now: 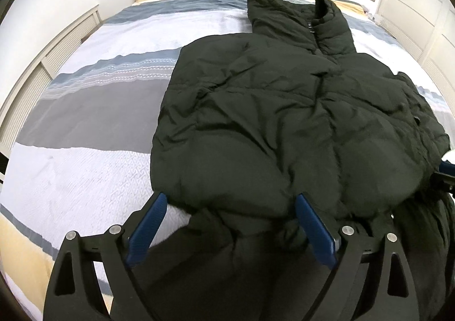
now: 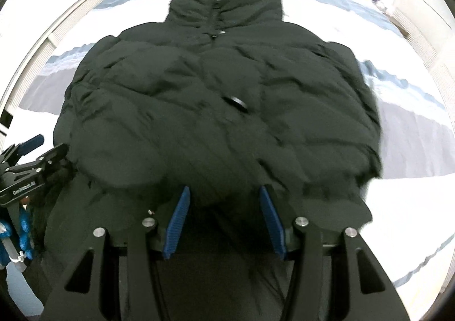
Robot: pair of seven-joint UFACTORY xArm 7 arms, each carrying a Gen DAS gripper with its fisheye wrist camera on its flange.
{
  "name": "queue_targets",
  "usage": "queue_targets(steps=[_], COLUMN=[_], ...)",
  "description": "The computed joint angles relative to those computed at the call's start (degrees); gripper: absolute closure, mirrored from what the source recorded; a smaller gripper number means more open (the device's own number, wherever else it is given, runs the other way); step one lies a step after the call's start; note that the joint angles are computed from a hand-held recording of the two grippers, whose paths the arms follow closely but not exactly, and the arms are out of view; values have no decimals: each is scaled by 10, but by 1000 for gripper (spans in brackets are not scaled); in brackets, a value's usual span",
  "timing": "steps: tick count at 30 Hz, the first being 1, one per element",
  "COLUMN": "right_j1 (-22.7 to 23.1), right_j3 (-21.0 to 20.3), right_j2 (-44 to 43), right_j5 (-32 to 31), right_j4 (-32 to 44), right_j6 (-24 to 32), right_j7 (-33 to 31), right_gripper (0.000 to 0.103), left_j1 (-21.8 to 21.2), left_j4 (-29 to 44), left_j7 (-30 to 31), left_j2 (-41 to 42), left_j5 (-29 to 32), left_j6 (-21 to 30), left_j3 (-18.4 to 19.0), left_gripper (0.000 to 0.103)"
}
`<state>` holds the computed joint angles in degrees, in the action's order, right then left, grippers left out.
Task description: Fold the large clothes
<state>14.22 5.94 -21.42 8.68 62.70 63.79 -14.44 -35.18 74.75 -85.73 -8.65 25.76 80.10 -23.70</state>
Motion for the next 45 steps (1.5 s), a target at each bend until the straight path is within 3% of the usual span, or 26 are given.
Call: queue_targets(steps=[9,22,29,37,45], right_j1=[-32,-87,-119,-151,-180], right_j3=[-28,-69,-93,-115,-133], right_j2=[-51,-93,-96,-91,-97], right_j5=[-15,-31,-37,-41,-47], right_j4=[-2,1,10,23,18], right_j6=[38,85,115,153,185], right_j7=[-14,-39,-59,-85,-110], right_gripper=[52,32,30,30,24], left_j1=[-21,-40,-46,-50,-40], left_j4=[39,78,90,88,26], left_j7=[-12,-39,-50,-60,-92], left_j2=[8,3,2,-9,-72], left_j5=[-4,-12,-21,-31,-82], left_j6=[50,112,138,149,130], left_j3=[-15,-27,-34,-37,-50], left_gripper=[8,3,2,2,1])
